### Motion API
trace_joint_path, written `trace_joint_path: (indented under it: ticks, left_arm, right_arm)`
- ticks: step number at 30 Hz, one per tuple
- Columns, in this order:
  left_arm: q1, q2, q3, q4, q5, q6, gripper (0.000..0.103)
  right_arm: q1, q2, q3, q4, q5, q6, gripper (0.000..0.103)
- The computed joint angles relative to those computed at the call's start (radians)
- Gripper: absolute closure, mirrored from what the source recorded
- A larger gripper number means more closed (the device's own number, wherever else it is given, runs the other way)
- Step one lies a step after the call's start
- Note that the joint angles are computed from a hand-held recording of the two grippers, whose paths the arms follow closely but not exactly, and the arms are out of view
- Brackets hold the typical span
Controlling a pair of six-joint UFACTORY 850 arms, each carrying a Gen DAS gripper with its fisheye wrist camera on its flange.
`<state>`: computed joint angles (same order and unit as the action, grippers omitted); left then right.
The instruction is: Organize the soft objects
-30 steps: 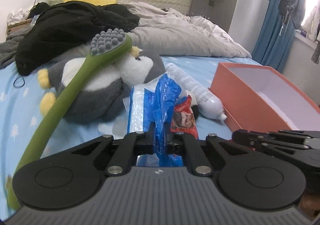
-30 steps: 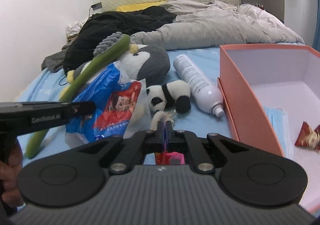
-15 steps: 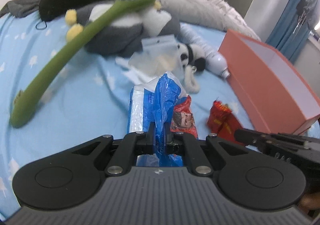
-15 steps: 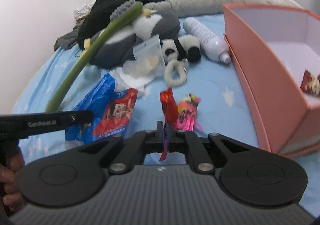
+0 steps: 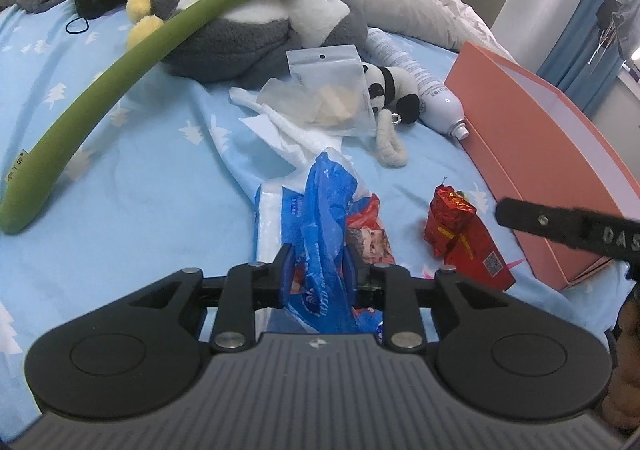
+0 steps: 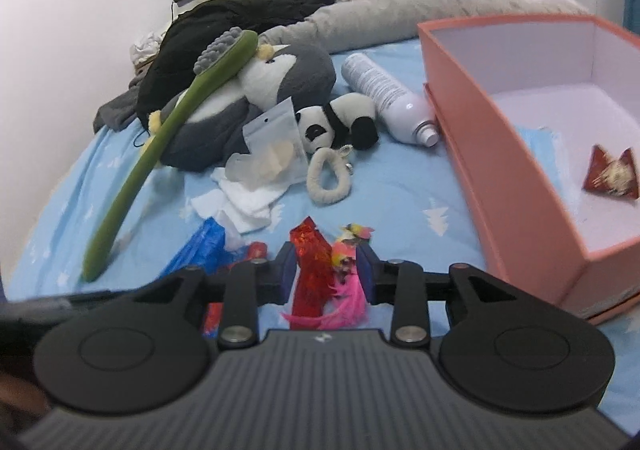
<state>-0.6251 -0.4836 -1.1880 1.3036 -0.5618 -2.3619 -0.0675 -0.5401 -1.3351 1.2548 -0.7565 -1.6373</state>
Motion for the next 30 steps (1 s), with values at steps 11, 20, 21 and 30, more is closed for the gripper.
trace_joint_path:
  ticks: [11, 20, 21, 30]
  left_arm:
    - [0.008, -0.003, 0.02, 0.057, 0.014, -0.079, 0.074]
    - [0.016, -0.005, 0.03, 0.09, 0.032, -0.118, 0.074]
    - [0.017, -0.005, 0.032, 0.096, 0.033, -0.126, 0.074]
    - [0.019, -0.001, 0.051, 0.156, 0.041, -0.203, 0.074]
  right_arm:
    - [0.079, -0.052, -0.03, -0.084, 0.054, 0.018, 0.068]
    - [0.105, -0.048, -0.024, -0.165, 0.127, 0.095, 0.048]
    - [0.106, -0.05, -0.026, -0.172, 0.123, 0.103, 0.048]
    - [0.12, -0.069, -0.035, -0.212, 0.122, 0.132, 0.046]
